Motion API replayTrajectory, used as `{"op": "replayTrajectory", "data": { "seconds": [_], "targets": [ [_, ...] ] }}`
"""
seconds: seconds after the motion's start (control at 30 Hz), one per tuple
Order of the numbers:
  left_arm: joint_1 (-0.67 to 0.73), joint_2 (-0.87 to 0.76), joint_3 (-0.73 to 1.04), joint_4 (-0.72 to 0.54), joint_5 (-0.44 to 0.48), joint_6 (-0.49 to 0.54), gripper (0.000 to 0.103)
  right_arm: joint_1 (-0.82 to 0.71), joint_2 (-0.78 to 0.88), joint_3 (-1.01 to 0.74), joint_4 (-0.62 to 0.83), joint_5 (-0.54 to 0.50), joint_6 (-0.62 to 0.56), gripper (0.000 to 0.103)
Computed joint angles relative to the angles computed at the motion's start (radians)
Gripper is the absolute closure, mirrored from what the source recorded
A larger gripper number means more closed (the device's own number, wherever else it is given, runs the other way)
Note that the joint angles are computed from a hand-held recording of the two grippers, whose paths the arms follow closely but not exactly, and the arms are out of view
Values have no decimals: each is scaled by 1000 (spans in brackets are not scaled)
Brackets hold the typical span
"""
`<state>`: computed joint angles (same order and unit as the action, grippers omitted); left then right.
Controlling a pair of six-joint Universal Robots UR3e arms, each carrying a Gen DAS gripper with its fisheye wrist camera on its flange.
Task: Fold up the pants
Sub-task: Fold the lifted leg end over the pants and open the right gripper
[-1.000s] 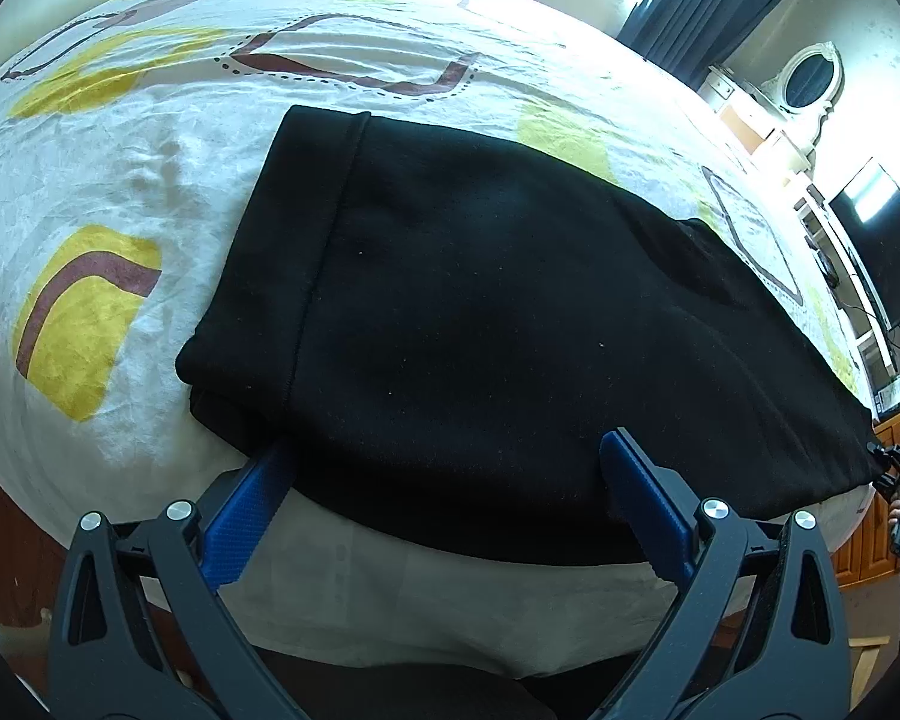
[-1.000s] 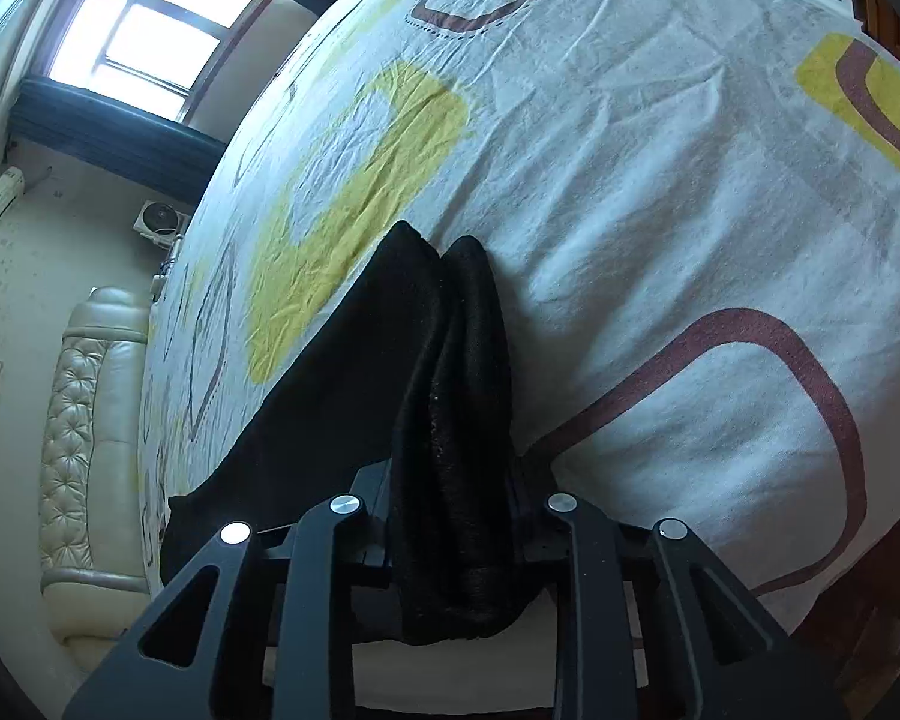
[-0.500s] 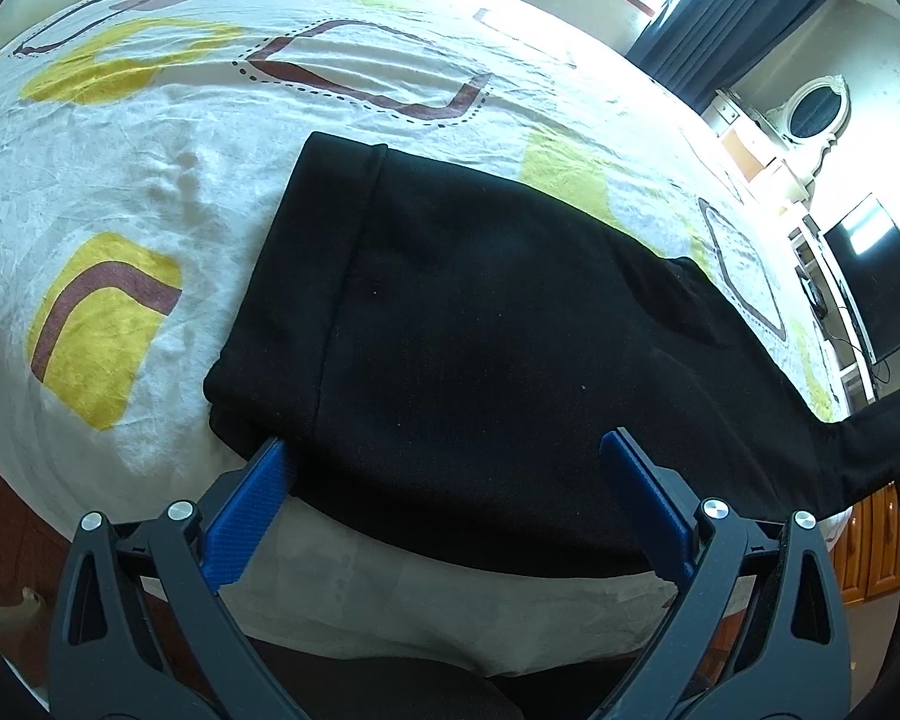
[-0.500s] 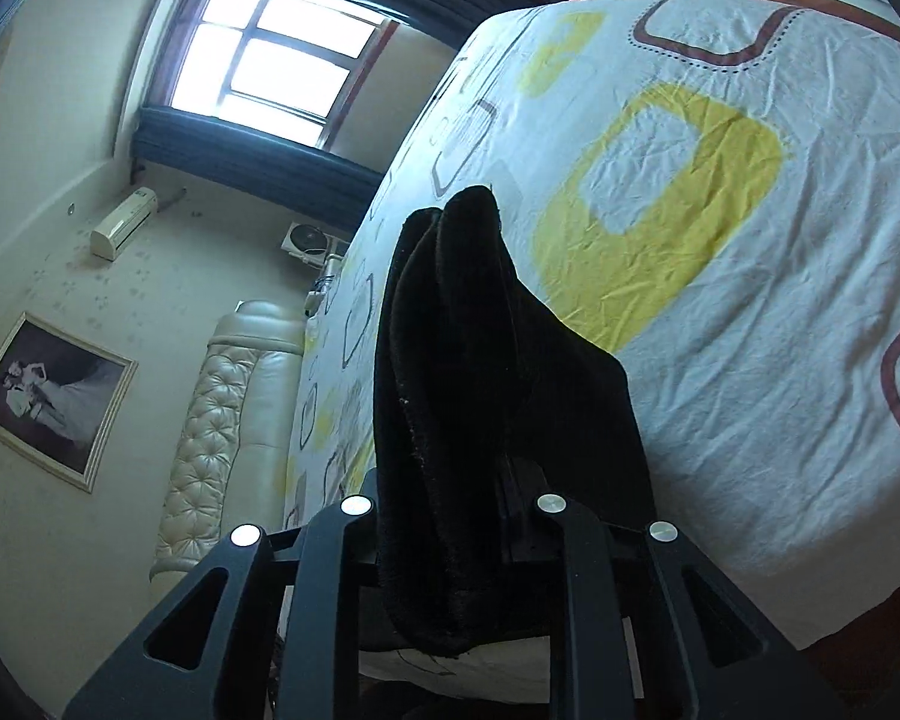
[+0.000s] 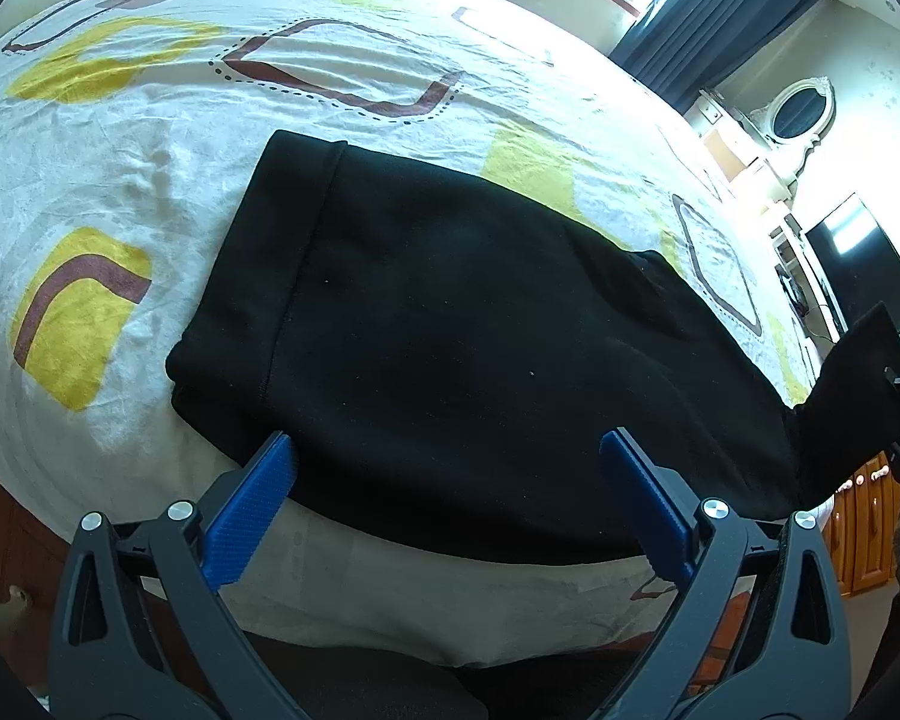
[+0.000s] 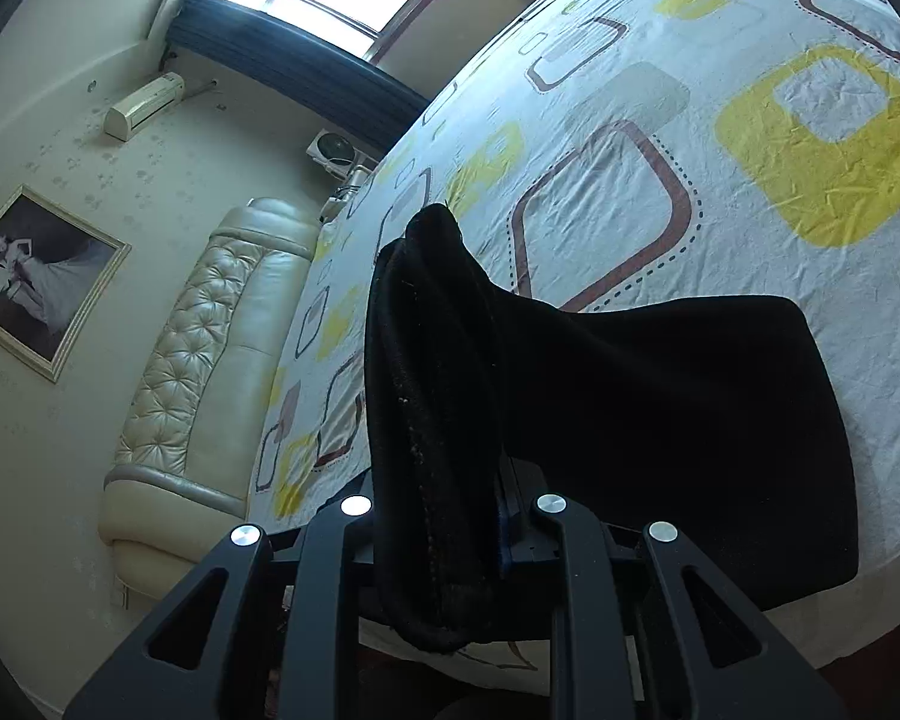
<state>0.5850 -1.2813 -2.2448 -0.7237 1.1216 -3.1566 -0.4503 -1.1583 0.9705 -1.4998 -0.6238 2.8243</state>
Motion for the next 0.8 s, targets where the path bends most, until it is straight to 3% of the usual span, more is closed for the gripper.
{"op": "replayTrajectory", "data": {
  "seconds": [0.37, 0.8],
  "targets": [
    [-25, -12, 11, 16, 7, -15, 3, 272, -21, 274, -477, -284, 225, 83],
    [-18, -17, 20, -1, -4, -23, 3, 476, 11, 418, -739, -567, 305, 78]
  ]
}}
